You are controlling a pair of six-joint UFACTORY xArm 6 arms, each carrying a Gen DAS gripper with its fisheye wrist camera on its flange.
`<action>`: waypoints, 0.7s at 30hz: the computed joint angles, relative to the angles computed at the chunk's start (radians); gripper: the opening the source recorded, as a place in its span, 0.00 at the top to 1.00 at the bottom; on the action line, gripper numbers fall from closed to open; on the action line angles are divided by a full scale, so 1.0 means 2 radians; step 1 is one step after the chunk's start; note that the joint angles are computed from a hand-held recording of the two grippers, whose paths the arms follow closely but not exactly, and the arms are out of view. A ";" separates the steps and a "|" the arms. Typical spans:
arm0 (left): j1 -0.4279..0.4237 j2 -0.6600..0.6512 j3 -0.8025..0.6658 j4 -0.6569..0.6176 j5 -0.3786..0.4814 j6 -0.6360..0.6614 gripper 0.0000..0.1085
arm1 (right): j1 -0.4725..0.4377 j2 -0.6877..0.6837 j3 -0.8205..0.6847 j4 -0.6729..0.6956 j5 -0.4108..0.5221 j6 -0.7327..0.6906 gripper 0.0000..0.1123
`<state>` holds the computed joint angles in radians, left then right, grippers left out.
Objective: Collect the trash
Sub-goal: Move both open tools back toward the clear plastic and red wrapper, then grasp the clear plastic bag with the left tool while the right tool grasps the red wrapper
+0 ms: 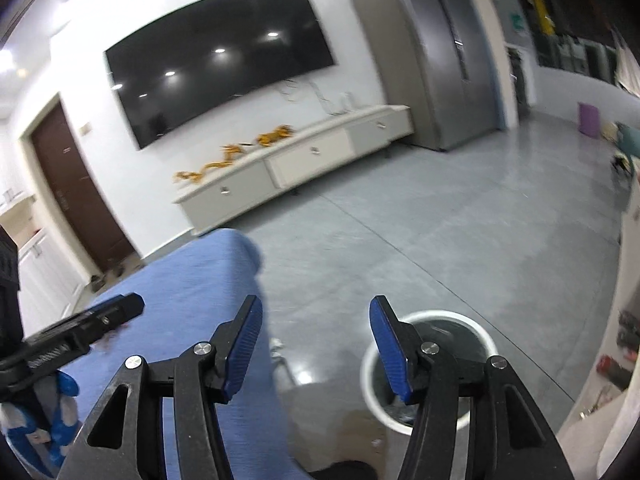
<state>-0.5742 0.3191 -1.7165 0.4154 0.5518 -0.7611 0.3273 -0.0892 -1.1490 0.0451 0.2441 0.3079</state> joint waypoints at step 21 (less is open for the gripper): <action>0.272 -0.198 0.329 -0.004 -0.091 -0.003 0.47 | 0.158 0.323 -0.436 0.026 0.171 -0.103 0.34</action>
<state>-0.0294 -0.0773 -1.0577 0.4081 0.3696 -0.7672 0.6443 0.5567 -2.0217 0.0962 0.5861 0.1021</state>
